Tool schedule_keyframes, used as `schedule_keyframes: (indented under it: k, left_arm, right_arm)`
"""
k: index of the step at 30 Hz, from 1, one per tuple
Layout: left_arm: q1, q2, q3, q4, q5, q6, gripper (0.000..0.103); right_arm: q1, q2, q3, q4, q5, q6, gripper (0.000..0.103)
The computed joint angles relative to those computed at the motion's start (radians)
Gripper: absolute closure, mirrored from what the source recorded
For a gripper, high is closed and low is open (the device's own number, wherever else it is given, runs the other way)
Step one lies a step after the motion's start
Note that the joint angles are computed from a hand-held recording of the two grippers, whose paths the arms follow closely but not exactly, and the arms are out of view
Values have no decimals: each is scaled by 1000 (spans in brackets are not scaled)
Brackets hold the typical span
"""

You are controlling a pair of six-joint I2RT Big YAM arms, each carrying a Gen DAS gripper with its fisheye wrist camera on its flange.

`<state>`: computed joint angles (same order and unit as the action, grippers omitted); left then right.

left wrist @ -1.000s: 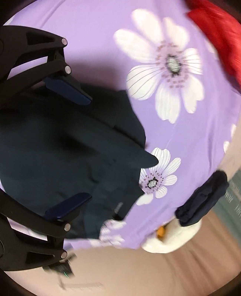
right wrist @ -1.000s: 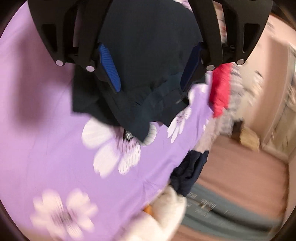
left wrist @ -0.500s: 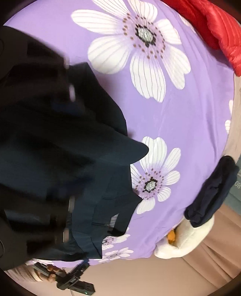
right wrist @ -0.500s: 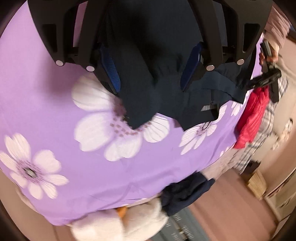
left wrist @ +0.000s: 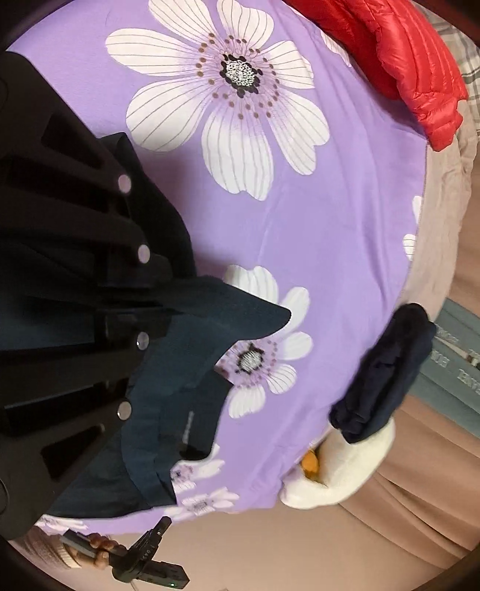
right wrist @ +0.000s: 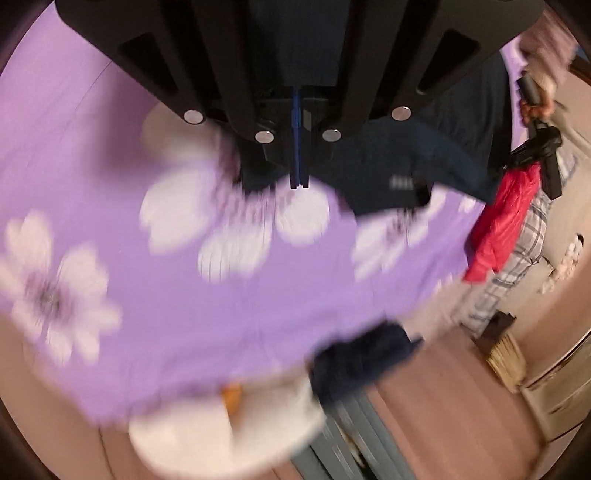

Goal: Fold large clothes
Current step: 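Lift the hem with both tools and fold it over toward the collar, then lower the folded hem onto the jacket and open both tools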

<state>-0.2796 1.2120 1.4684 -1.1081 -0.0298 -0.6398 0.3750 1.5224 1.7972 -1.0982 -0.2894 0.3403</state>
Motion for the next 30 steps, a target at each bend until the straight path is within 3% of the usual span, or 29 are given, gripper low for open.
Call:
schedule_keyframes:
  k: [2, 3, 4, 8, 10, 11, 13, 16, 20, 22, 25, 27, 28, 30]
  left_arm:
    - [4, 1, -10, -6, 8, 0, 96]
    - [12, -2, -19, -5, 20, -5, 96]
    - [16, 0, -22, -3, 32, -13, 96]
    - [24, 12, -29, -15, 45, -8, 96]
    - [24, 12, -32, -14, 43, -21, 96]
    - [23, 7, -32, -7, 40, -29, 96]
    - [19, -9, -32, 16, 13, -34, 96]
    - [32, -21, -27, 56, 6, -24, 96]
    - [41, 51, 10, -9, -31, -20, 90]
    - [46, 90, 20, -32, -27, -37, 88]
    - [48, 112, 23, -63, -59, -72, 58]
    - [60, 71, -7, -34, -71, -78, 22]
    - [62, 54, -16, -29, -88, -76, 21]
    - [65, 14, -30, -28, -101, -53, 21]
  right_arm:
    - [-4, -3, -21, -10, -13, 7, 66]
    - [-6, -15, -43, 8, -19, 16, 36]
    - [-8, -29, -67, 33, -24, 22, 30]
    - [1, 5, -53, -3, -14, -1, 35]
    - [20, 36, -20, -42, 37, -44, 84]
    - [28, 49, -4, -61, 42, -65, 84]
    - [53, 29, -6, -19, 114, -110, 89]
    - [37, 0, -23, 79, 83, -54, 89]
    - [45, 80, 45, -10, 169, -64, 89]
    - [57, 106, 50, -19, 206, -71, 88]
    - [64, 130, 69, -56, 242, -60, 77]
    - [68, 115, 74, -50, 271, -72, 69]
    - [74, 102, 75, -35, 290, -97, 60]
    - [99, 70, 73, 13, 288, -184, 55]
